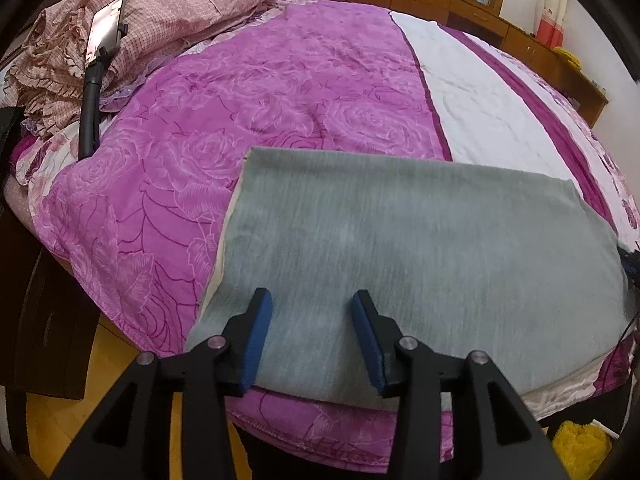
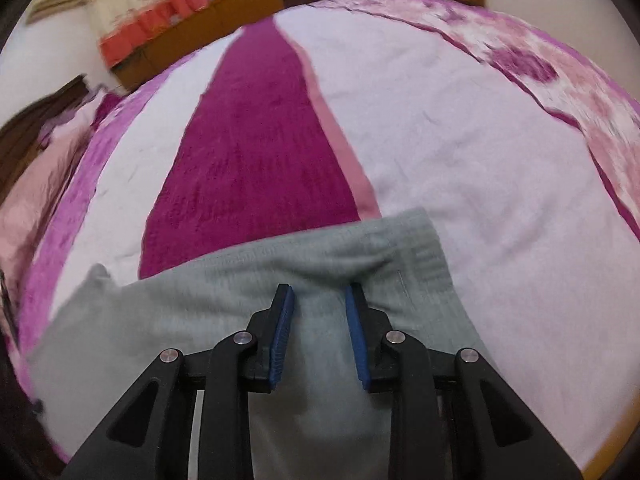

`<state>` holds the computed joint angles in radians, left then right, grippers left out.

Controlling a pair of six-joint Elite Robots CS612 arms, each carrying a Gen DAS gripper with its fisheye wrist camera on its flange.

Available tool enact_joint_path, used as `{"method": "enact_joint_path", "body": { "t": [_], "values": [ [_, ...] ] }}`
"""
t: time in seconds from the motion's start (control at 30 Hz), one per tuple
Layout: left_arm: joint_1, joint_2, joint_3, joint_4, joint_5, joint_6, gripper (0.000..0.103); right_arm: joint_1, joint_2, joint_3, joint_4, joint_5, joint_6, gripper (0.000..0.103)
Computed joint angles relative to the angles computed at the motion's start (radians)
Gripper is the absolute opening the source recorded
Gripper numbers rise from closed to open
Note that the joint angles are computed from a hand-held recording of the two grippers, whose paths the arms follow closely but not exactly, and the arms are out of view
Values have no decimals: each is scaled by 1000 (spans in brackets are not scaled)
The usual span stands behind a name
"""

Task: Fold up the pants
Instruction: 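Grasp the elastic waistband with the right tool and lift it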

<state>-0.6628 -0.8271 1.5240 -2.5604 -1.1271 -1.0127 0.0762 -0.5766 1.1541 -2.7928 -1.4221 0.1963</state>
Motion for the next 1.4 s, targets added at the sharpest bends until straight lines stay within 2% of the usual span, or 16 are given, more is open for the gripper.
{"method": "enact_joint_path", "body": {
  "t": [0.1,0.17,0.27,0.4,0.6,0.7,0.8,0.9,1.0,1.3,1.4],
  "values": [
    [1,-1,2,-5,-5,1,44,0,-9,14,-8,2,-38,20],
    [1,-2,1,-1,-4,-3,45,-12,-27,39,-11,51,-24,20],
    [0,-7,2,10,-8,-10,45,-35,-65,110,-63,124,28,21],
    [-9,-18,5,34,7,-52,45,-66,-124,230,-177,201,114,33],
    [-21,-30,10,30,11,-49,45,-103,-193,372,-254,221,192,36],
    [-23,-29,7,32,3,-50,45,-117,-196,402,-269,309,245,39],
    [-21,-26,2,40,-14,-64,45,-114,-179,396,-245,378,262,39],
    [-17,-23,-1,52,-26,-77,45,-99,-160,373,-228,341,275,39],
    [-15,-20,-4,60,-35,-83,45,-89,-134,350,-270,306,329,39],
    [-13,-5,-21,89,-29,-79,49,-81,-79,301,-382,259,418,39],
    [-13,-2,-26,95,-22,-78,51,-71,-72,289,-384,223,381,39]
  ]
}}
